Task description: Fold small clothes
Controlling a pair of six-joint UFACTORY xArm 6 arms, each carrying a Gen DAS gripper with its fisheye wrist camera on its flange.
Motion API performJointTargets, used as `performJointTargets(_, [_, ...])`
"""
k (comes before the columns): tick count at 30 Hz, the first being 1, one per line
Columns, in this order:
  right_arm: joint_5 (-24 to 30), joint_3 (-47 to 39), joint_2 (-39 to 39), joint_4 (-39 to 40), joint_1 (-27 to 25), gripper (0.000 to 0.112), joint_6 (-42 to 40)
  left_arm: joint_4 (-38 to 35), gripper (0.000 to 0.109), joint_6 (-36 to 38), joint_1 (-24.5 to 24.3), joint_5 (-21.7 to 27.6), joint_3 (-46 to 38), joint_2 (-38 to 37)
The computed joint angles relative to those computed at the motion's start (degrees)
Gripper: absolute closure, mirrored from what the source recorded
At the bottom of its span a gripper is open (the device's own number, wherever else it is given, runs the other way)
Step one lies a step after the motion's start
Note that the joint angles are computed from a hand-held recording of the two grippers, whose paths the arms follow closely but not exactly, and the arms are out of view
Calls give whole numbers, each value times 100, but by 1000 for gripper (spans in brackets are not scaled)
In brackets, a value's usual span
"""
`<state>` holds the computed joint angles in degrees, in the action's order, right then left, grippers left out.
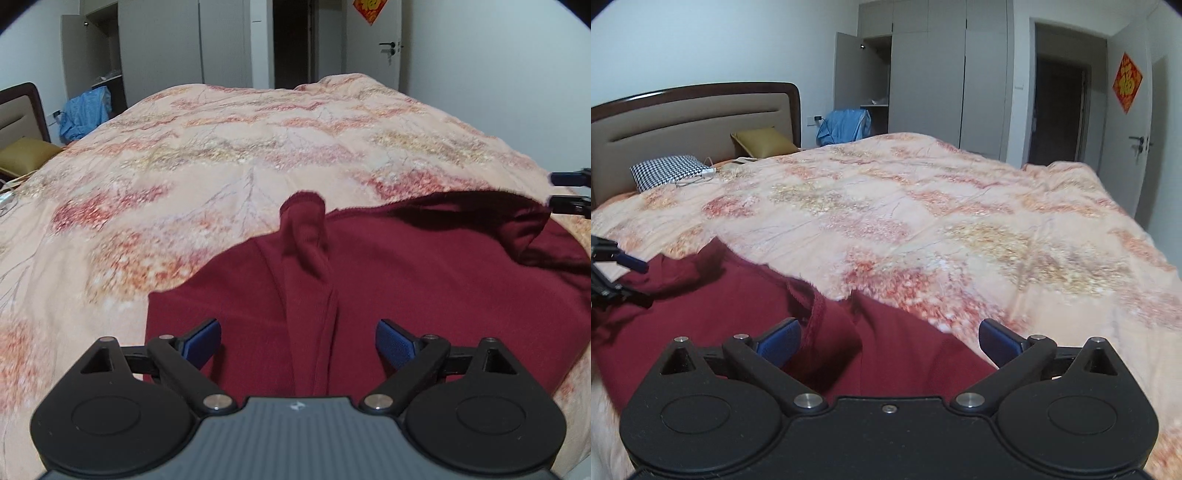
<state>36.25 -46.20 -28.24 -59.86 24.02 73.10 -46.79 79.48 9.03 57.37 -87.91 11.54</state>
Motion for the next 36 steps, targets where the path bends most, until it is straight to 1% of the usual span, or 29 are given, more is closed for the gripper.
performJointTargets(2, [258, 187, -173, -12, 282, 10, 77, 3, 16, -66, -46, -327, 231, -109])
performJointTargets(5, [602, 331, -189, 271, 663, 10, -159, -56, 22, -315, -76, -554, 301, -110])
performJointTargets(7, [977, 303, -25, 222, 959, 12, -344, 11, 34, -549, -135, -749, 260, -59])
performJointTargets(8, [1192, 231, 120, 147, 1091, 14, -462, 25, 38, -619, -154, -812, 236, -33])
performJointTargets(10, [1390, 130, 334, -84, 1228, 25, -651, 53, 65, -782, -150, -726, 89, 60])
performJointTargets(11, [1380, 99, 392, -224, 1236, 30, -613, 40, 71, -852, -129, -611, 12, 103])
performJointTargets(12, [1311, 64, 435, -292, 1195, 44, -545, 10, 83, -910, -108, -522, -38, 127])
performJointTargets(13, [1215, 41, 444, -309, 1118, 61, -461, -4, 94, -959, -93, -455, -73, 143])
performJointTargets(14, [1176, 22, 449, -343, 1059, 70, -337, -16, 95, -1003, -88, -446, -74, 144])
performJointTargets(15, [1170, -23, 456, -371, 982, 87, -244, -40, 98, -1065, -78, -447, -85, 156])
performJointTargets(16, [1154, -48, 450, -407, 910, 100, -121, -75, 101, -1165, -53, -390, -135, 187])
performJointTargets(18, [918, -5, 328, -428, 658, 104, 209, -241, 102, -1370, 16, -314, -235, 251])
performJointTargets(19, [752, 48, 232, -408, 505, 106, 438, -341, 102, -1435, 40, -338, -252, 261])
performJointTargets(20, [624, 103, 135, -385, 357, 106, 711, -425, 102, -1485, 53, -380, -267, 272])
performJointTargets(22, [583, 184, -21, -265, 122, 106, 1218, -408, 103, -1604, 23, -542, -270, 291])
performJointTargets(23, [551, 248, -85, -133, -3, 106, 1402, -287, 103, -1745, -10, -605, -295, 330])
performJointTargets(25, [257, 476, -187, 240, -326, 106, 1739, -147, 103, -2079, -19, -563, -403, 472])
performJointTargets(27, [-137, 726, -260, 744, -614, 106, 1999, -195, 103, -2365, 29, -439, -502, 584])
performJointTargets(28, [-293, 854, -321, 792, -686, 106, 2208, -264, 103, -2422, 64, -388, -526, 608])
performJointTargets(31, [-309, 990, -451, 627, -611, 105, 2638, -366, 103, -2469, 147, -268, -525, 597])
performJointTargets(36, [-251, 1034, -606, 679, -518, 105, 2718, -464, 103, -2648, 264, -68, -520, 547])
